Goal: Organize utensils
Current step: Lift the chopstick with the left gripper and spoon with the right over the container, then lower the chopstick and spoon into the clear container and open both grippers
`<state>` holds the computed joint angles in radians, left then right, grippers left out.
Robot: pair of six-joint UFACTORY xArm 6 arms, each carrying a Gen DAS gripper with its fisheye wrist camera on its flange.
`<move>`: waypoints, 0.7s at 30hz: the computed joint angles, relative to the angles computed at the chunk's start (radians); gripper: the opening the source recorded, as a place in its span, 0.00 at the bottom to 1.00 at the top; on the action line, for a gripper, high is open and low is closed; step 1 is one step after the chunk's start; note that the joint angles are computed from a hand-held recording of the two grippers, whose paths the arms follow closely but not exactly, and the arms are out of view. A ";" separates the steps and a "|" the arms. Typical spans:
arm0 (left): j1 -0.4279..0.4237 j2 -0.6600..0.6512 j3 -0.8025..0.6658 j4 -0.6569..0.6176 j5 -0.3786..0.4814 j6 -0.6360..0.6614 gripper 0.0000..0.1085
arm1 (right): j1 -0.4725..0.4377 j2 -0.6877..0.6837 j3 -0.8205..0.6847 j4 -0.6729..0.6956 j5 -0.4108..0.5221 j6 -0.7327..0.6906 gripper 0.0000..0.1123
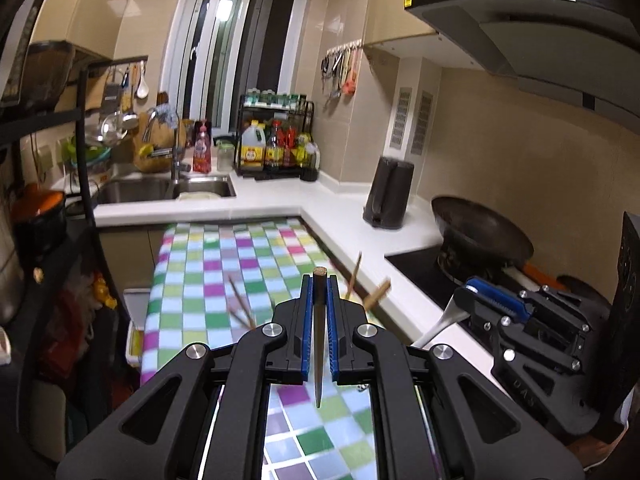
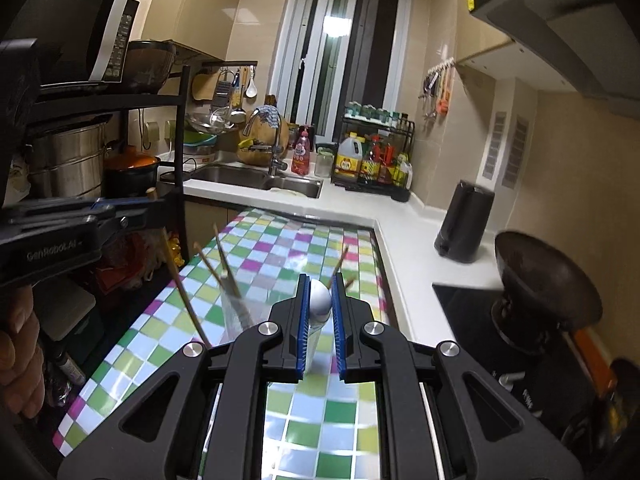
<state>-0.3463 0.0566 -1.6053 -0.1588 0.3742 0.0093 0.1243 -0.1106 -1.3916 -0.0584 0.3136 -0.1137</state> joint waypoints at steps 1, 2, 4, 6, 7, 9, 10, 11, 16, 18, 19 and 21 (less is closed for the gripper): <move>0.003 0.033 -0.064 0.013 0.013 -0.009 0.06 | 0.000 0.022 -0.042 -0.001 0.011 -0.007 0.10; 0.007 0.067 -0.129 0.030 0.025 -0.020 0.06 | 0.001 0.051 -0.096 -0.004 0.021 -0.010 0.10; 0.012 0.138 -0.257 0.049 0.050 -0.037 0.06 | 0.003 0.106 -0.188 0.007 0.031 -0.025 0.10; 0.012 0.204 -0.363 0.071 0.073 -0.056 0.06 | 0.003 0.163 -0.275 0.013 0.044 -0.032 0.10; 0.013 0.248 -0.429 0.091 0.090 -0.070 0.06 | 0.003 0.196 -0.321 0.019 0.053 -0.035 0.10; 0.012 0.320 -0.528 0.118 0.124 -0.095 0.06 | 0.003 0.264 -0.397 0.014 0.065 -0.037 0.10; 0.012 0.362 -0.577 0.120 0.147 -0.093 0.06 | 0.003 0.298 -0.432 0.008 0.075 -0.040 0.10; 0.014 0.410 -0.642 0.125 0.182 -0.094 0.06 | 0.003 0.324 -0.453 0.007 0.080 -0.044 0.10; 0.023 0.502 -0.683 0.122 0.253 -0.092 0.06 | 0.003 0.425 -0.490 0.048 0.090 -0.095 0.10; 0.027 0.528 -0.702 0.106 0.286 -0.076 0.06 | 0.005 0.451 -0.495 0.046 0.096 -0.097 0.10; 0.029 0.534 -0.700 0.094 0.298 -0.069 0.06 | 0.005 0.461 -0.495 0.049 0.098 -0.100 0.10; 0.032 0.533 -0.691 0.084 0.313 -0.065 0.06 | 0.003 0.483 -0.511 0.067 0.120 -0.105 0.10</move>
<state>-0.3142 0.5893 -2.2964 -0.0750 0.6874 -0.0556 0.1272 0.3727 -1.9030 0.0086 0.4334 -0.2189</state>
